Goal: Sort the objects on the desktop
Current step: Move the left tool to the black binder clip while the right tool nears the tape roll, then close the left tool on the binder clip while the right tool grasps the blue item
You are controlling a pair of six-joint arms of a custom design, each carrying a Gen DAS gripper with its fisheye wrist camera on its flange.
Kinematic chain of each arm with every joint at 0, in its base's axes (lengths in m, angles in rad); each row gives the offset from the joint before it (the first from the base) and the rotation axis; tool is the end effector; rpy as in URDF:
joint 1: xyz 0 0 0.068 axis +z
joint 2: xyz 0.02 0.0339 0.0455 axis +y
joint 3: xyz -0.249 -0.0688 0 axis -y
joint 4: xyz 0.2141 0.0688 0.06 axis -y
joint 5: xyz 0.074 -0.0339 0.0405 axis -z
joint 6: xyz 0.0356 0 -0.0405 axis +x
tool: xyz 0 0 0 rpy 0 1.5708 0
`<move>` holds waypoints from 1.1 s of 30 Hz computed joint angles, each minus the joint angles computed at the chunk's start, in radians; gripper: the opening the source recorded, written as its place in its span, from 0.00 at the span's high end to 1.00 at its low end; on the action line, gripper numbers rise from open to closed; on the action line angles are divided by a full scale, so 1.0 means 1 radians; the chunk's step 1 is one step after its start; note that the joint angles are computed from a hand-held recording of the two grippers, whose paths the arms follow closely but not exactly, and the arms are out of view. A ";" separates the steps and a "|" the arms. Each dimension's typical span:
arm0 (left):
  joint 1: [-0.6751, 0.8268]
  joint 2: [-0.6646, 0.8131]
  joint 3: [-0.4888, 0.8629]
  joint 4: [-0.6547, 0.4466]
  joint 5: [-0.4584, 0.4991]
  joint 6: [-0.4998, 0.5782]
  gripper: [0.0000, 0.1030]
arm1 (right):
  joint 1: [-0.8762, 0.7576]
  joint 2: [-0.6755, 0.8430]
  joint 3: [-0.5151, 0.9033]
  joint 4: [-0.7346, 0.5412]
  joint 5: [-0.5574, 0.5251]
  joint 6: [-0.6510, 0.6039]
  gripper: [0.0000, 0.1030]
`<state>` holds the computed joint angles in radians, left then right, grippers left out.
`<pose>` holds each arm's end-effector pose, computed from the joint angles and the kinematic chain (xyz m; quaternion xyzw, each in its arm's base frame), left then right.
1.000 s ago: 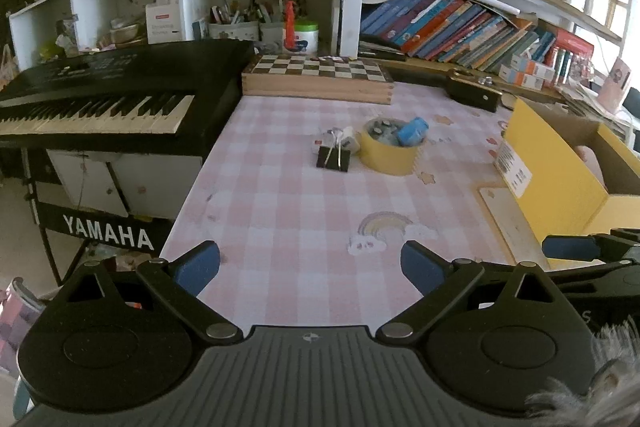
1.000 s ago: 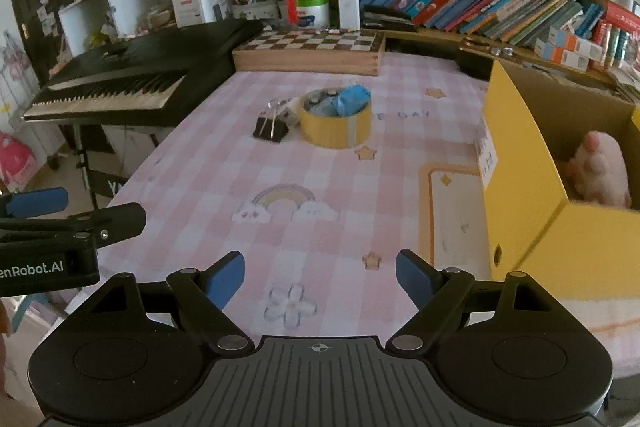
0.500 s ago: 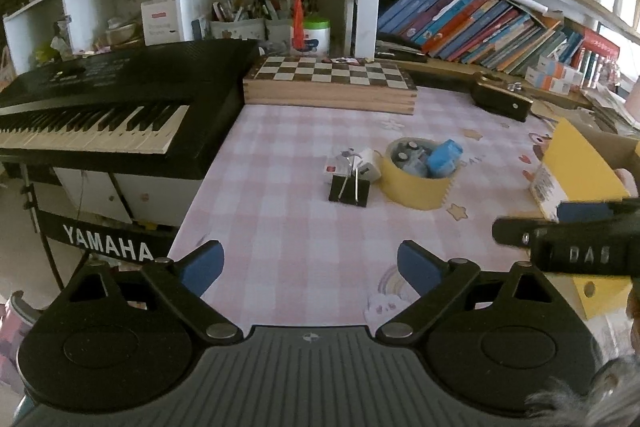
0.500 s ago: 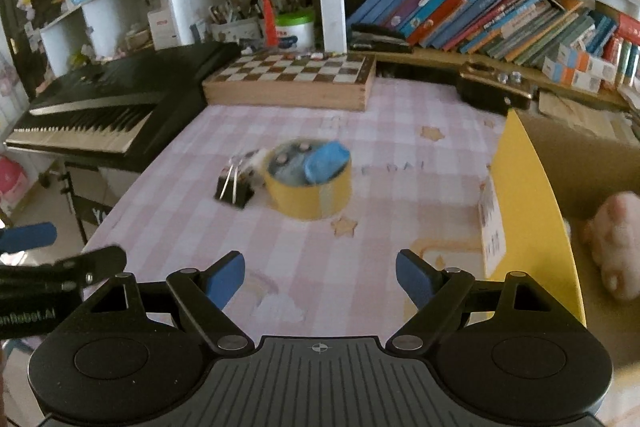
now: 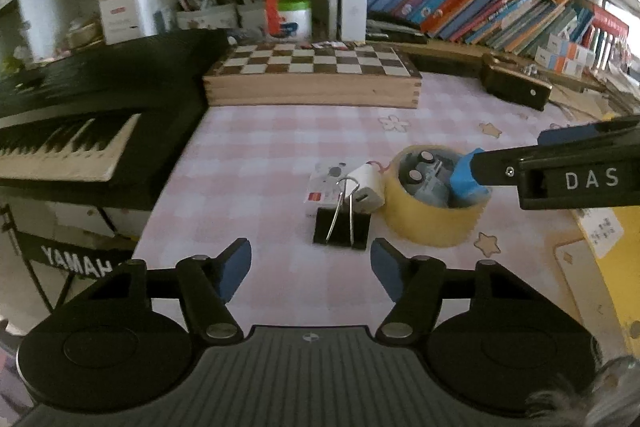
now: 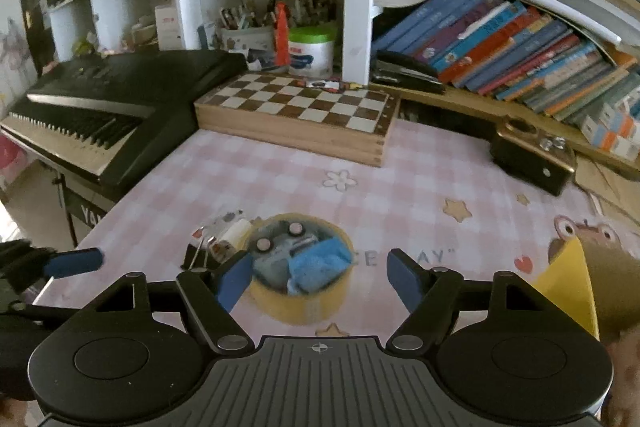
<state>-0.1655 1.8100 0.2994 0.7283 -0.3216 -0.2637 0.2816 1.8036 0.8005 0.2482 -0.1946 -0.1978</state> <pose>0.2269 -0.0265 0.0693 -0.1062 0.9073 0.0637 0.4019 0.3079 0.0962 0.1329 -0.2543 0.8783 0.1056 0.3908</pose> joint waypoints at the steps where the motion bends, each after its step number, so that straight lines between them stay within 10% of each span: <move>1: 0.008 0.037 0.027 0.008 0.011 0.018 0.39 | 0.002 0.017 0.017 -0.007 0.001 -0.006 0.27; 14: 0.069 0.268 0.241 -0.015 0.122 0.112 0.55 | -0.009 0.158 0.182 -0.131 -0.032 -0.079 0.30; 19: 0.080 0.274 0.240 0.004 0.154 0.123 0.63 | -0.011 0.194 0.223 -0.166 -0.045 -0.107 0.50; 33: 0.076 0.025 0.071 -0.006 0.130 0.034 0.64 | -0.053 0.085 0.154 -0.136 -0.155 -0.075 0.60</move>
